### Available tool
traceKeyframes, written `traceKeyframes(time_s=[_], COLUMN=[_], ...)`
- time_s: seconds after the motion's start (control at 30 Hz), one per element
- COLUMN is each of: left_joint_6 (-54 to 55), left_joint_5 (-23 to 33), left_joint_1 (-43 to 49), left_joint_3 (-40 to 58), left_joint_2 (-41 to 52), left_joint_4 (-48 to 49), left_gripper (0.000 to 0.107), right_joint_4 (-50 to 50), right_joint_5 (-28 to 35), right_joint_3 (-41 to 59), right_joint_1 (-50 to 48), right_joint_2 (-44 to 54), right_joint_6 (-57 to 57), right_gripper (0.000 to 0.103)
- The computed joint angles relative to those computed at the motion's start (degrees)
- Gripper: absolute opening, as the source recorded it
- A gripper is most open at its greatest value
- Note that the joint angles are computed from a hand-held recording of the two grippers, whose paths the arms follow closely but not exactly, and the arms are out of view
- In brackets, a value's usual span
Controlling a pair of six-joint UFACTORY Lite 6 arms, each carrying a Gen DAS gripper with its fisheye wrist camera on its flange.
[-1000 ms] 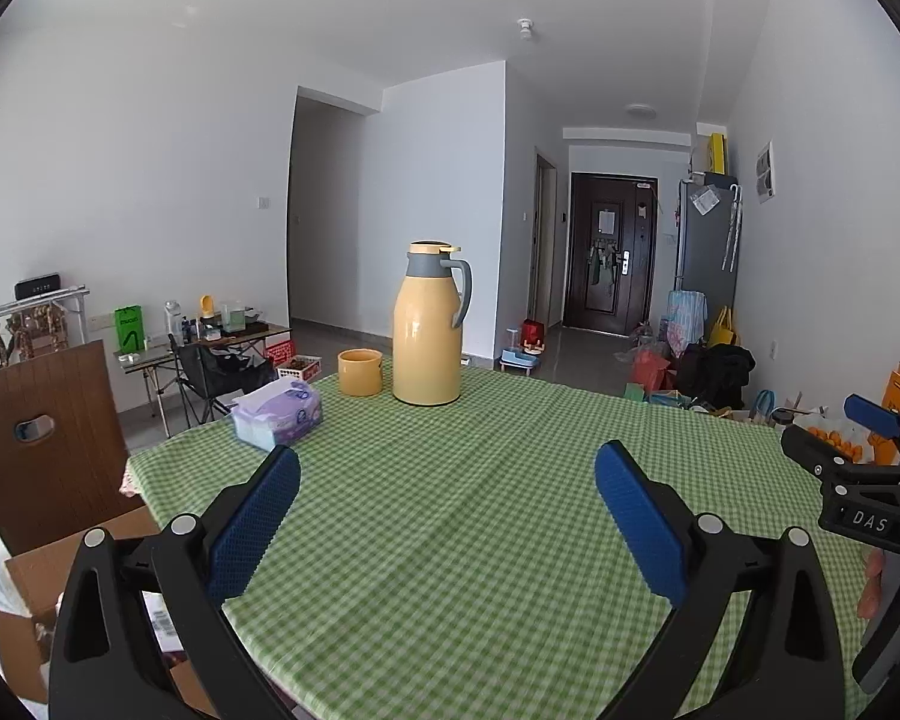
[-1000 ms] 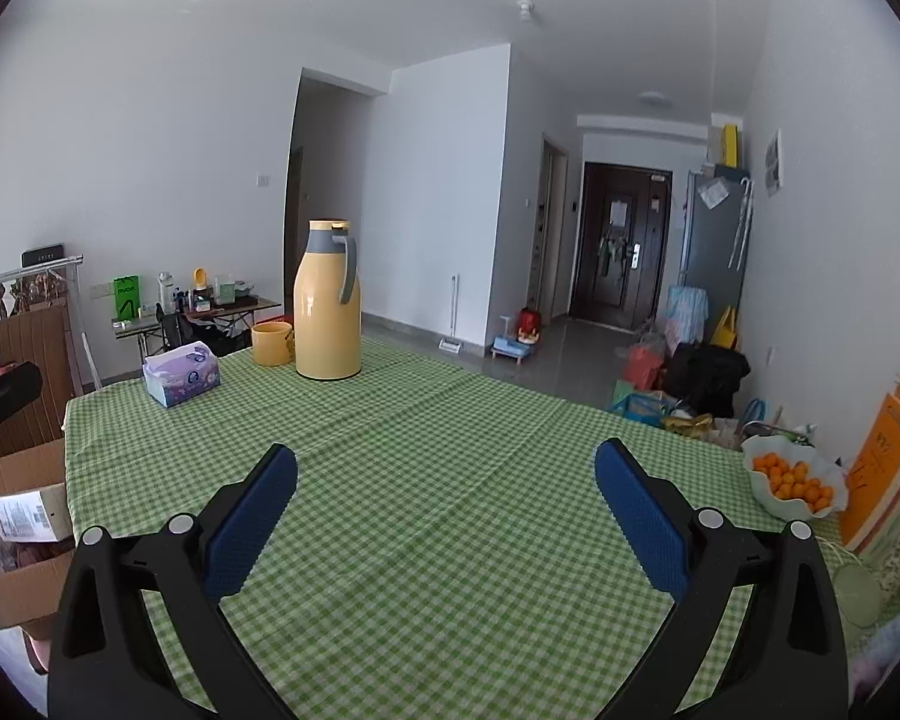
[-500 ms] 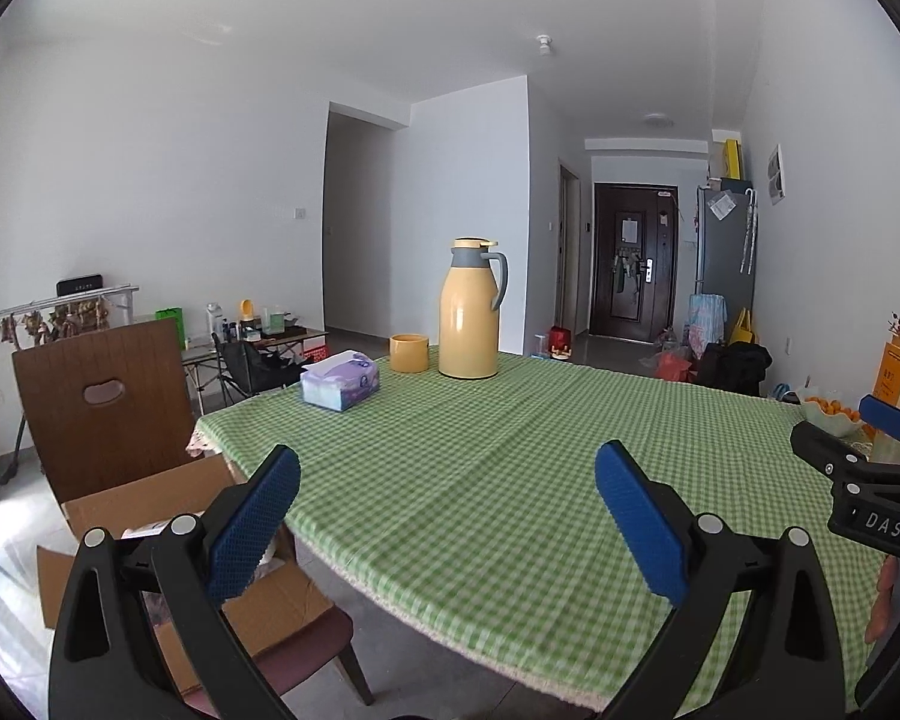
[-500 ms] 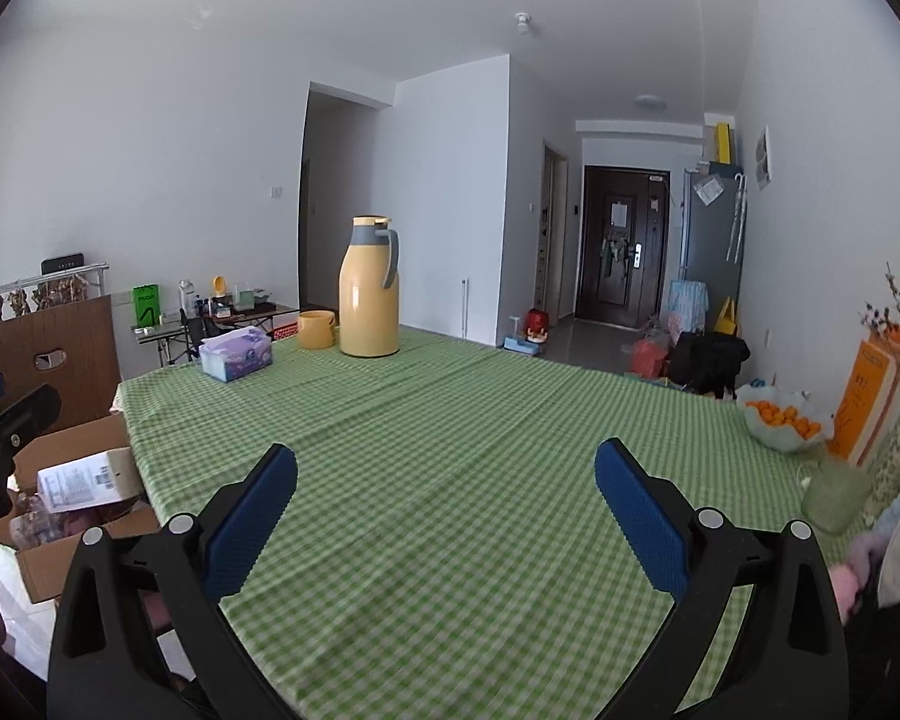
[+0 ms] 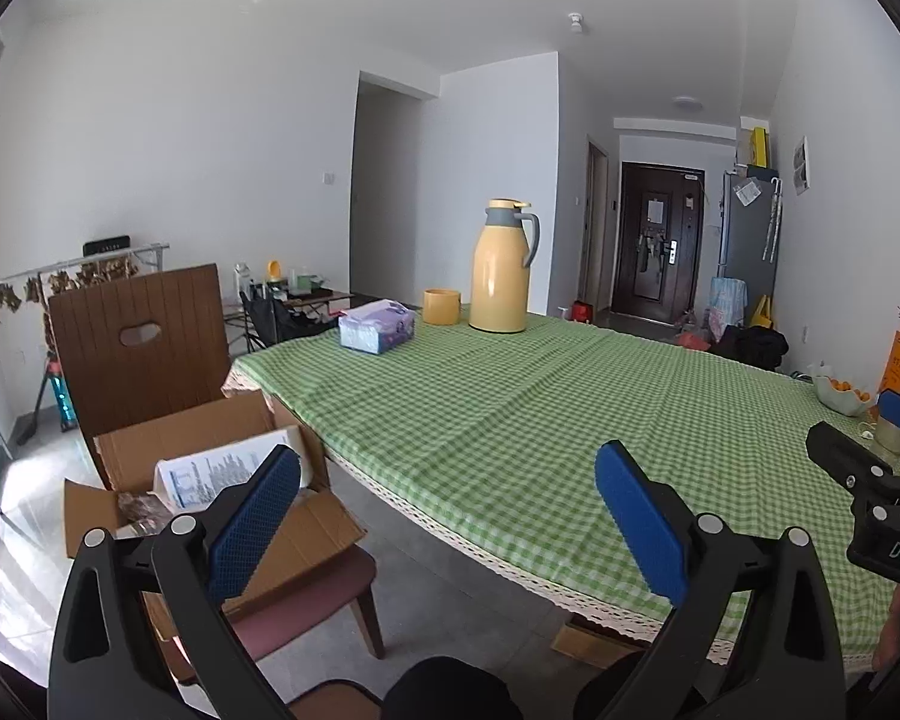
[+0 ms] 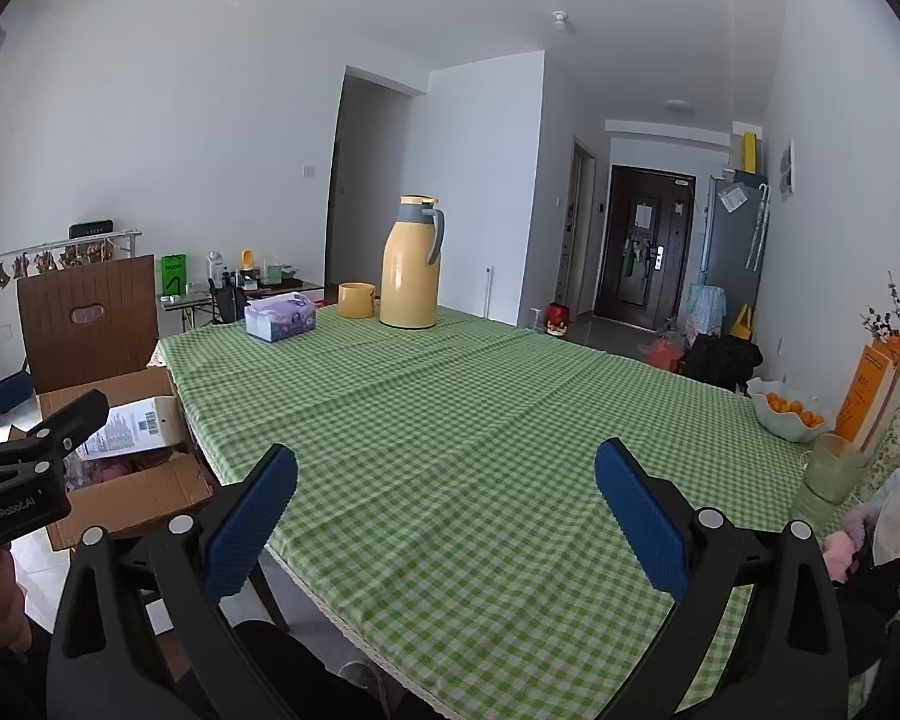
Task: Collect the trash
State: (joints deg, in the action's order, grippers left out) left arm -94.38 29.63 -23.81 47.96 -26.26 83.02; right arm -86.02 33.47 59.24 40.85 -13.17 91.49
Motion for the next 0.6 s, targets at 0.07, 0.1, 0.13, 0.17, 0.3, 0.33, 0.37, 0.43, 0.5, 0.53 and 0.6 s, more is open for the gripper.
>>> traceKeyframes(time_s=[0.07, 0.1, 0.13, 0.17, 0.3, 0.33, 0.37, 0.43, 0.5, 0.53, 0.6], left_joint_6=[-0.7, -0.3, 0.0, 0.4, 1.0, 1.5, 1.6, 1.9, 2.0, 2.0, 2.3], left_joint_5=[0.6, 0.7, 0.3, -0.2, 0.1, 0.2, -0.2, -0.6, -0.5, -0.6, -1.2], left_joint_1=[0.2, 0.4, 0.8, 1.2, 1.3, 1.4, 1.8, 2.4, 2.7, 3.0, 3.6], left_joint_3=[0.0, 0.4, 0.3, 0.7, 1.3, 1.8, 1.8, 2.1, 2.4, 2.4, 2.5], left_joint_2=[-0.5, -0.3, -0.5, -0.2, 0.6, 1.0, 1.0, 1.2, 1.3, 1.3, 1.3], left_joint_4=[0.7, 0.2, -0.1, -0.4, -0.4, -1.0, -1.3, -1.9, -1.9, -1.9, -2.1], left_gripper=[0.096, 0.096, 0.096, 0.096, 0.096, 0.096, 0.096, 0.096, 0.096, 0.096, 0.096], right_joint_4=[-1.4, -2.3, -2.8, -3.3, -4.2, -4.4, -4.7, -5.2, -4.8, -4.6, -4.3], right_joint_5=[1.1, 1.6, 1.7, 1.3, -1.1, -1.0, -0.9, -1.9, -2.5, -3.1, -3.6], right_joint_3=[0.1, 0.0, 0.0, -0.2, -1.0, -1.2, -1.3, -1.6, -1.3, -1.3, -1.1], right_joint_1=[0.9, 1.2, 1.3, 1.1, -0.5, -0.4, -0.5, -0.9, -1.0, -1.3, -1.5], right_joint_2=[0.6, 0.7, 0.9, 0.8, 0.1, 0.1, 0.1, 0.1, 0.3, 0.4, 0.5], right_joint_6=[0.7, 1.4, 1.8, 2.5, 4.8, 5.3, 5.9, 6.5, 6.2, 6.0, 5.5], right_gripper=[0.095, 0.095, 0.095, 0.095, 0.095, 0.095, 0.095, 0.095, 0.095, 0.095, 0.095])
